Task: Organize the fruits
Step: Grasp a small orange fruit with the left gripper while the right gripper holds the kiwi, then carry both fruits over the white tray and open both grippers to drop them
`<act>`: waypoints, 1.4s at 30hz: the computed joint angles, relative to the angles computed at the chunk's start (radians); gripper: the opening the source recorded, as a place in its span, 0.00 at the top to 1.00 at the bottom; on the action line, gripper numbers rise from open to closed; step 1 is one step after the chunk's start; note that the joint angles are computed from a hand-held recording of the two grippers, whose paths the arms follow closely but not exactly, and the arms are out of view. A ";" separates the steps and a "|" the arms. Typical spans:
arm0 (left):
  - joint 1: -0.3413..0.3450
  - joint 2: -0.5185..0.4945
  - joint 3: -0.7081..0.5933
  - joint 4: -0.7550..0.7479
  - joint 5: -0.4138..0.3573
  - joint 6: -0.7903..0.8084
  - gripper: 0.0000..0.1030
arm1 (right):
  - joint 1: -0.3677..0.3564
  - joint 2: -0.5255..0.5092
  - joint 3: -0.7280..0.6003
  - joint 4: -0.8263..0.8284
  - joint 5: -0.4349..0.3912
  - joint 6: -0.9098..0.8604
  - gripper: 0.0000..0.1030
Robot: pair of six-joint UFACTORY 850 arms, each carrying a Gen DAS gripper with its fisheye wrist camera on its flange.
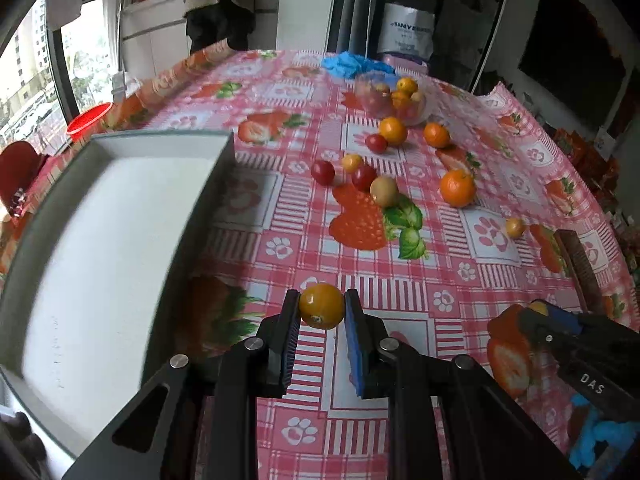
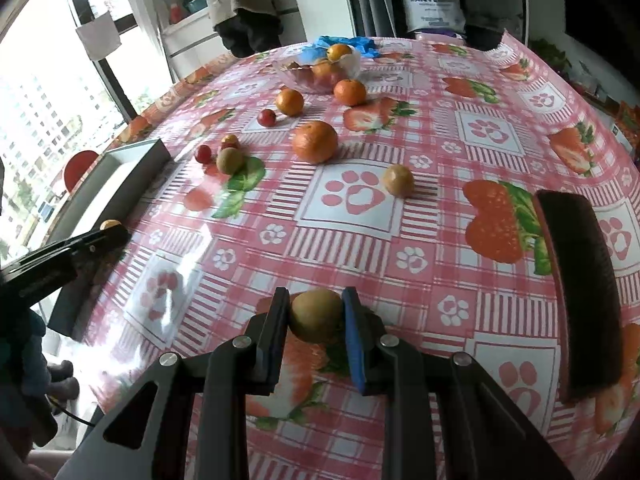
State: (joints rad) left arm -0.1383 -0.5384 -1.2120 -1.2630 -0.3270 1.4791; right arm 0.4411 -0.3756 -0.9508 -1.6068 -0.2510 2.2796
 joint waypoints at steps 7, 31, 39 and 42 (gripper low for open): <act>0.028 0.042 0.027 -0.124 -0.019 0.121 0.78 | 0.011 -0.025 -0.062 0.071 0.021 -0.118 0.72; 0.179 0.004 -0.038 -0.268 0.058 0.187 0.78 | 0.069 -0.278 -0.530 1.062 0.076 -1.344 0.72; 0.214 -0.034 -0.068 -0.264 0.096 0.157 0.78 | 0.091 -0.388 -0.712 1.434 0.018 -1.764 0.72; 0.222 -0.048 -0.077 -0.253 0.105 0.142 0.78 | 0.097 -0.421 -0.762 1.511 -0.005 -1.847 0.72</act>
